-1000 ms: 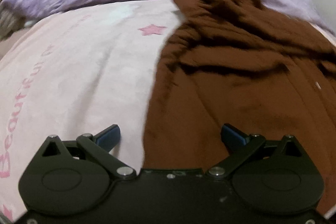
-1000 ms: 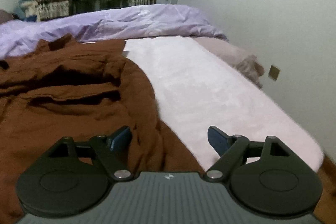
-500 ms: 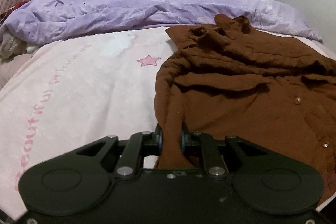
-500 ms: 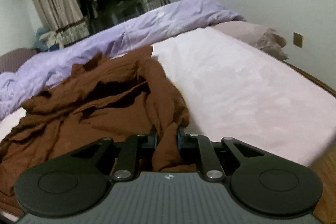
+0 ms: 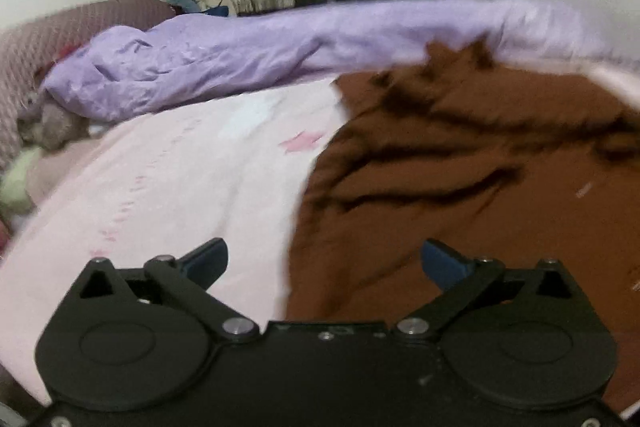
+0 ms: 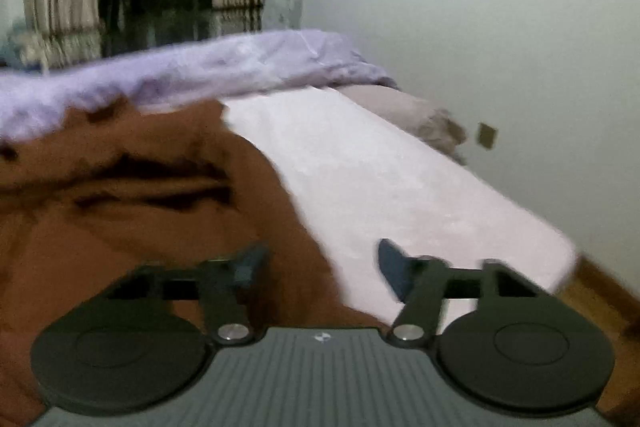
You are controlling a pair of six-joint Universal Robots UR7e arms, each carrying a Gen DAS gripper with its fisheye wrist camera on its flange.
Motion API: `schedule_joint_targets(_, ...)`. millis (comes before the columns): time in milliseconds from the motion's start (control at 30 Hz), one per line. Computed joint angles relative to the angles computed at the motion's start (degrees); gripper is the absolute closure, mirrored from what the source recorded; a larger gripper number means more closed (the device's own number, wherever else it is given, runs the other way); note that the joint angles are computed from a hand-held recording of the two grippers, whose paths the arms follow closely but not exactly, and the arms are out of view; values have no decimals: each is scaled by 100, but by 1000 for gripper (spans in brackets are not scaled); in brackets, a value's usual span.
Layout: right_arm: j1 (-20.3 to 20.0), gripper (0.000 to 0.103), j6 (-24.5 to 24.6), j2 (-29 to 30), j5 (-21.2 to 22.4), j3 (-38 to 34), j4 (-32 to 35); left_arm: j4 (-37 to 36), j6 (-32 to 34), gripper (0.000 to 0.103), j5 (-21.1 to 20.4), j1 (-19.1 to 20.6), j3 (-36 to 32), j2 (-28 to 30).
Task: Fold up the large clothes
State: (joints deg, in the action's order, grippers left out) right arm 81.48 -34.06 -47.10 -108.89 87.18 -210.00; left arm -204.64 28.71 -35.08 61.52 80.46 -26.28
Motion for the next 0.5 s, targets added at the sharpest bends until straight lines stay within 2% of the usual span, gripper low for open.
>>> schedule_joint_targets(33, -44, 61, 197, -124, 507, 169, 201, 225, -345, 0, -167, -29, 66, -36)
schedule_joint_targets(67, -54, 61, 177, -131, 879, 263, 161, 472, -590, 0, -374, -54, 129, -53)
schedule_joint_targets(100, -15, 59, -29, -40, 1049, 288, -61, 609, -701, 0, -408, -82, 123, -10)
schedule_joint_targets(133, 70, 53, -328, 75, 1032, 269, -214, 847, -832, 0, -315, -121, 25, 97)
schedule_joint_targets(200, 207, 49, -718, 136, 1050, 295, 100, 1224, -961, 0, -272, -153, -131, 275)
schedule_joint_targets(300, 234, 51, -544, 79, 1423, 333, 1108, 1582, -941, 0, -153, -182, -356, 540)
schedule_joint_targets(367, 301, 51, -531, 161, 1290, 313, 1327, 1522, -810, 0, -27, -178, -461, 685)
schedule_joint_targets(500, 337, 51, -437, 372, 783, 130, 1461, 1659, -1118, 0, -368, -18, -377, 526)
